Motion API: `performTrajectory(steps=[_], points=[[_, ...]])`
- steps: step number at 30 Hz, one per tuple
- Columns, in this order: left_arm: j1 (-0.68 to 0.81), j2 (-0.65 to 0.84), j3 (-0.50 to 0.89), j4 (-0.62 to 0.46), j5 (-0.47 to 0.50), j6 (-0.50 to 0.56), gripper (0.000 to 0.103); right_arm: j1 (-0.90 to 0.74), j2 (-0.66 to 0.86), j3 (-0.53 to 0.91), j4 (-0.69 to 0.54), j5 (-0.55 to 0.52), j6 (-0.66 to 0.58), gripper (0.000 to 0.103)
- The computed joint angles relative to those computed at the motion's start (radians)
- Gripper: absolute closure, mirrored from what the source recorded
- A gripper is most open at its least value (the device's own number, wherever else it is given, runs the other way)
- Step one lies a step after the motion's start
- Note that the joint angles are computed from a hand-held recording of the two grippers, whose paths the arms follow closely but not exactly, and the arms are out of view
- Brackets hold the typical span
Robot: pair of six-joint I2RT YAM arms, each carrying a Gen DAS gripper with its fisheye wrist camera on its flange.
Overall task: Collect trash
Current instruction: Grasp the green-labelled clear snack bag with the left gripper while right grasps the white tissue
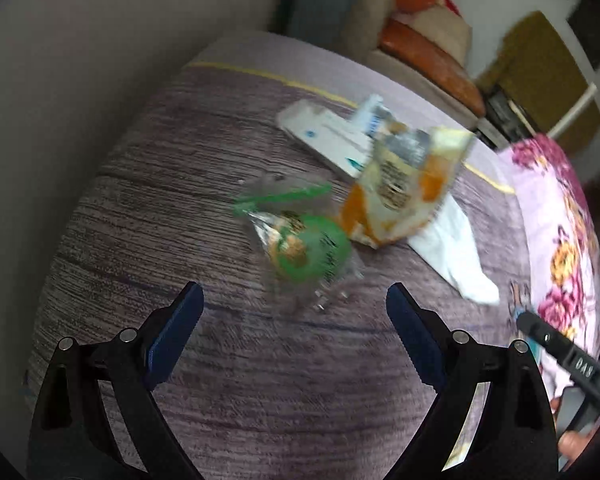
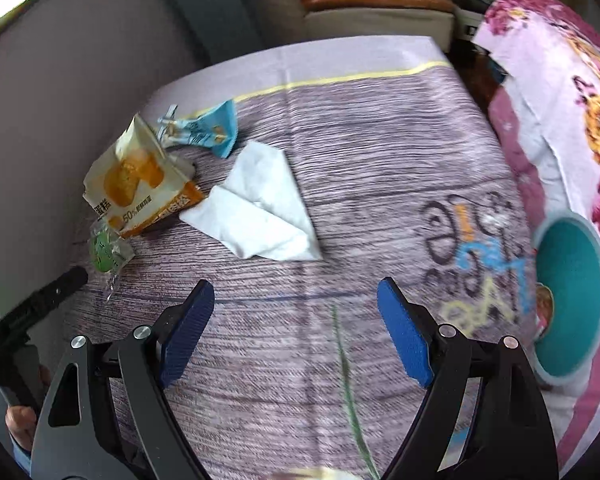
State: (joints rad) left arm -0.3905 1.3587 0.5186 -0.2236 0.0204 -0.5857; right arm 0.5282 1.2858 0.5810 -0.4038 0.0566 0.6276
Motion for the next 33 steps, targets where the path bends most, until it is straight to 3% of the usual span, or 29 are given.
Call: performTrajectory(steps=[13,22,27,30,32,33], points=[[0.074,0.223,0.086,0.07,-0.01,0.019,0.01,-0.05,0.312,0.16,0.113,-0.021,-0.111,0.024],[0.115,0.25,0.087,0.084,-0.017,0.074,0.01,-0.043,0.51,0.269,0.159,0.003,-0.181,0.024],[0.123,0.24,0.051,0.169,-0.008,0.111,0.01,0.003,0.54,0.259,0.215,0.064,-0.192,0.024],[0.097,0.228,0.037,0.194,-0.029,0.132,0.029,0.043,0.539,0.249,0.233,0.114,-0.204,0.04],[0.088,0.22,0.026,0.202,-0.041,0.142,0.052,0.059,0.531,0.239,0.244,0.113,-0.208,0.06],[0.075,0.22,0.028,0.204,-0.051,0.138,0.054,0.065,0.525,0.235,0.247,0.105,-0.209,0.066]])
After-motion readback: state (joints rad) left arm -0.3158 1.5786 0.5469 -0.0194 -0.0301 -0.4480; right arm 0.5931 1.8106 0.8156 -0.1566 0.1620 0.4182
